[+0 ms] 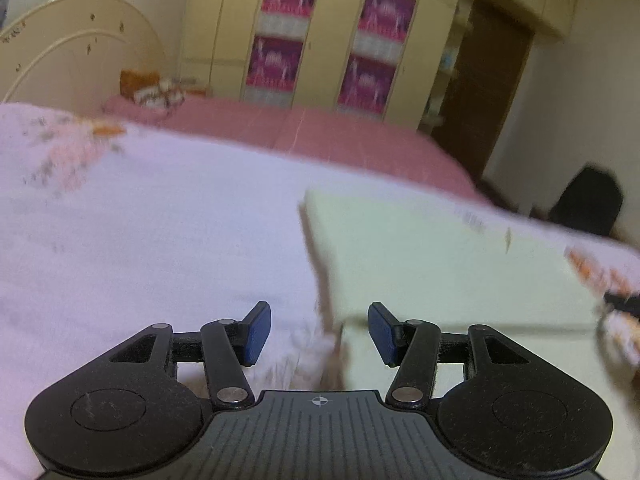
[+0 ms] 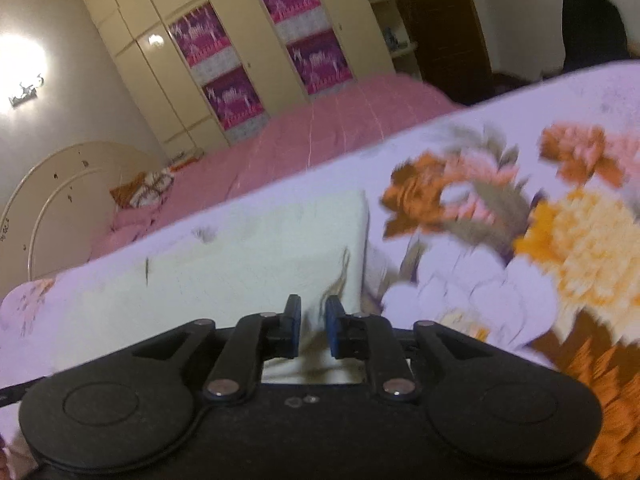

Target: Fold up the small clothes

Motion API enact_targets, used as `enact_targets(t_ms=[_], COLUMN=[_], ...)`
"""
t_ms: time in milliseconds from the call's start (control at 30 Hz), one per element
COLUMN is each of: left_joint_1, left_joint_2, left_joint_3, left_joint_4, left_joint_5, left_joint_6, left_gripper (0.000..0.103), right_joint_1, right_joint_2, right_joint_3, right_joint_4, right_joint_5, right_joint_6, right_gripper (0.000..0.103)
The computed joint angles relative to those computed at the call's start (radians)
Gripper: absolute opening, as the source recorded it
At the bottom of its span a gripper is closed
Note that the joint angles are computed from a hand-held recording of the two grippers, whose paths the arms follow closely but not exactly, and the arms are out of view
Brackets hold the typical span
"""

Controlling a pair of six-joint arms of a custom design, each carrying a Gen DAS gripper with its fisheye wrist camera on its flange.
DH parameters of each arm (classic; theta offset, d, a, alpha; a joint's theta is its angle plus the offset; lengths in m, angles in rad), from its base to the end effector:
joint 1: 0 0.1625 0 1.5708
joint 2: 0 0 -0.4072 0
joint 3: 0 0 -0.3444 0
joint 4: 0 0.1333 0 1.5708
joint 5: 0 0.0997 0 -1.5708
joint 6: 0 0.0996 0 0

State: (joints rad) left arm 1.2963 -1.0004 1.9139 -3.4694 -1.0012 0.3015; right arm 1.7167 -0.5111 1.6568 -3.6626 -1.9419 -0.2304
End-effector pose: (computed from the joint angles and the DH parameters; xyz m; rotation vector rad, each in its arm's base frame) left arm 0.0295 -0.5852 0.2693 0.3065 2.3060 -1.2241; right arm 0.1879 -0.6100 0.0745 0.2287 -2.4690 1.2426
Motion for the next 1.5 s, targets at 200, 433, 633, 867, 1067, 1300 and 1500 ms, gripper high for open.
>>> enact_targets(t_ms=[200,433,633,867,1067,1300,1500], left_joint_1=[0.025,0.058,0.064,0.049,0.004,0.026,0.040], left_joint_2=[0.101,0.260,0.266,0.331,0.364,0.342,0.325], left_joint_3=[-0.198,-0.444,-0.491,-0.576,-0.551,-0.542,-0.514], left_joint_4=[0.110,0.275,0.292,0.279,0.250,0.255,0.196], left_joint_5=[-0.140,-0.073,-0.091,-0.051,-0.065,-0.038,-0.014], left_joint_6=[0.010,0.061,0.104,0.135,0.201,0.159,0.168], left_gripper=[0.054,0.054,0.054,0.054,0.054,0.054,0.054], right_joint_1=[0.000,0.009,-0.013,0.014,0.062,0.095,0.054], right_joint_2=[0.026,0.094,0.063,0.130,0.235,0.321,0.237], right_joint_3=[-0.089,-0.224,-0.168,-0.293,-0.422,-0.531,-0.389], right_joint_4=[0.063,0.203,0.178,0.205,0.269,0.332,0.183], right_joint_5=[0.010,-0.056,-0.018,-0.020,0.007,-0.029,-0.083], right_joint_6=[-0.037,-0.116,-0.150,-0.123,-0.191,-0.314,-0.287], right_gripper=[0.015,0.012,0.010,0.020,0.021,0.025,0.022])
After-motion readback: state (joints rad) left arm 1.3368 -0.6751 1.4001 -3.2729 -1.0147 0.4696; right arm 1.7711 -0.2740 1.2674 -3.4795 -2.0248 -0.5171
